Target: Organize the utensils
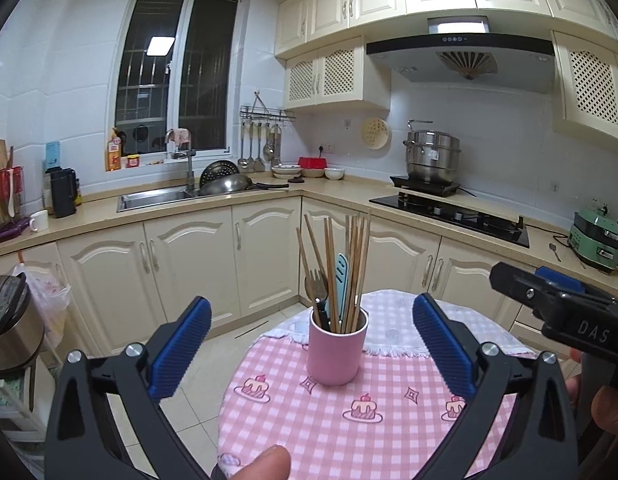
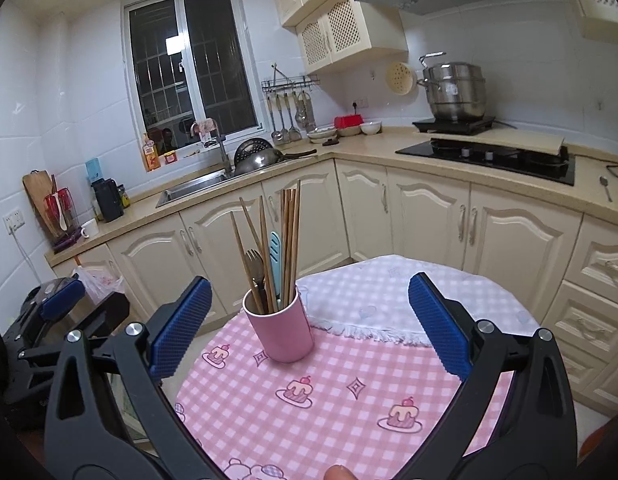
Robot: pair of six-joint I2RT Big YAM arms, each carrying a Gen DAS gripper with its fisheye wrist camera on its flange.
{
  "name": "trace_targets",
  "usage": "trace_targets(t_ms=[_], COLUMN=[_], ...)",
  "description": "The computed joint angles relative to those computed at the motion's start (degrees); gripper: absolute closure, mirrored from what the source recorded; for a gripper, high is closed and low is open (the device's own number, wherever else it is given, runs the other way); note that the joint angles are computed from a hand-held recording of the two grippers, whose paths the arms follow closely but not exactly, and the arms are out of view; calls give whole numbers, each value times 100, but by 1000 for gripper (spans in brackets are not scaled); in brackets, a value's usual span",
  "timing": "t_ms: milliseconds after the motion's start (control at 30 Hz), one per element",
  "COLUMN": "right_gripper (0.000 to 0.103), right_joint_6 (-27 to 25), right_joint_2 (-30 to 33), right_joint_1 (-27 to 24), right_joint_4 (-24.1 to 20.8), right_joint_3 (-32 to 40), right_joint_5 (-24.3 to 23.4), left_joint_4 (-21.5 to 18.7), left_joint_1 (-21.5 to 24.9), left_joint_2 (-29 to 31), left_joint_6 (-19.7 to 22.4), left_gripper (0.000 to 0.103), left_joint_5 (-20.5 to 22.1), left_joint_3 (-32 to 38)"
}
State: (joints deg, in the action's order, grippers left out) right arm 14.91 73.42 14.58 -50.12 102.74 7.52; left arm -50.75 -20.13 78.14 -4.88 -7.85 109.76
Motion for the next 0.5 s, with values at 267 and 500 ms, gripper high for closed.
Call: trace_targets(t_ms=[267, 500], right_gripper=[6, 6], right_joint_6=[-82, -93], right_joint_2=[-409, -657], right_joint_1=[328, 639], right_joint_4=[22, -1], right_joint_3=[-364, -488], right_joint_5=[506, 1009], left_joint_4=[149, 268], left_joint_1=[-167, -216], left_joint_2=[-562, -958], left_joint_6=[91, 148], left_gripper=[4, 4], left_joint_5=[-422, -567], left_joint_3=[-527, -773])
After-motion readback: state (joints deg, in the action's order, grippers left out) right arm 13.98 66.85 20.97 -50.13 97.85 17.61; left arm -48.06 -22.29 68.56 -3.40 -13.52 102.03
